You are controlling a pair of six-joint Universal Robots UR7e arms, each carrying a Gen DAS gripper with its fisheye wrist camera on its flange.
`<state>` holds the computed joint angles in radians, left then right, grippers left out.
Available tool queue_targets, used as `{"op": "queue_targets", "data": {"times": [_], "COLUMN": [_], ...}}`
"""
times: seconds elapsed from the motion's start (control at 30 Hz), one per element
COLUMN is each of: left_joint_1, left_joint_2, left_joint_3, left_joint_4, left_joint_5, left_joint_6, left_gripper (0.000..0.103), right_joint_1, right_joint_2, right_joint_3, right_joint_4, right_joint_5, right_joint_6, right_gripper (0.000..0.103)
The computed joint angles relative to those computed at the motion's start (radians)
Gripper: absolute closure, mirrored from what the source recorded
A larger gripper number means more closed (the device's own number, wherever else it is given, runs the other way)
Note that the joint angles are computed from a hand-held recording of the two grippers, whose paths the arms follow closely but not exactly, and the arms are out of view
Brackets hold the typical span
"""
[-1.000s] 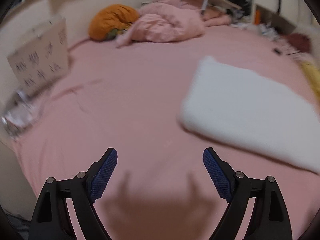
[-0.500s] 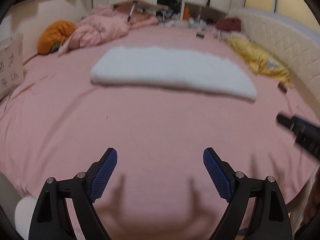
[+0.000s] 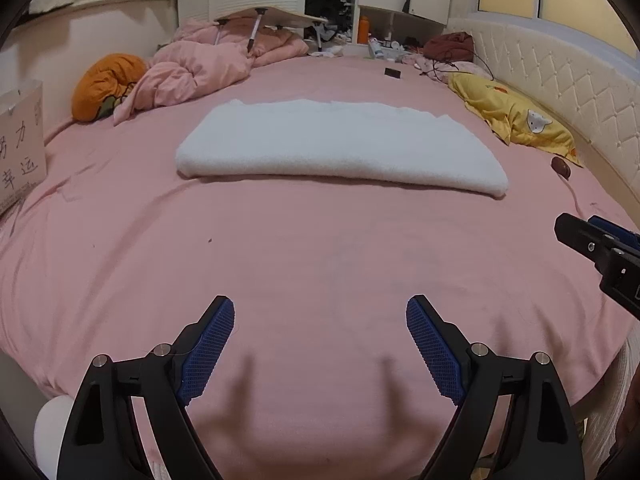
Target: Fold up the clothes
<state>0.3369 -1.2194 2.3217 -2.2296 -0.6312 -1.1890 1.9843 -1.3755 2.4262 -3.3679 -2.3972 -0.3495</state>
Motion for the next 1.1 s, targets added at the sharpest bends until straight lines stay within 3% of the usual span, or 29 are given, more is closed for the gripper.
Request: {"op": "queue_targets", "data": {"times": [0.53,0.77,0.83,0.97,1.1], "left_joint_1": [0.014,0.031,0.044,0.094,0.177], "left_joint_2": [-0.009,-0.019,-0.023,-0.026,0.004], "left_joint_3": [0.0,0.013,0.027,0.057,0.029], "left_joint_4": [0.019,-0.034,-0.101,-0.327,-0.508], "left_joint_5": [-0.013,-0.032,-0.049,-0.128,-0.178], "left_joint_6": [-0.031,-0.019,0.015,0.116,0.26], "left_gripper": [0.015,0.015,0.015,0.015,0.015], "right_joint_1": [-0.014,-0.047,-0.076,-0.239,-0.377], "right_joint_2": [0.003,-0.014,-0.045,-0.201,-0.251], "right_joint_3": [0.007,0.008,0.01,0.01,-0.029], "right_joint_4": [0.019,0.064,0.112,0.322,0.419], "right_joint_5": [0.007,0.047,0.114,0.478,0.679], "right_joint_6": [0.008,0.034,0.058,0.159,0.27], "right_gripper": [0.049,0.049,0.049,0.049,0.049]}}
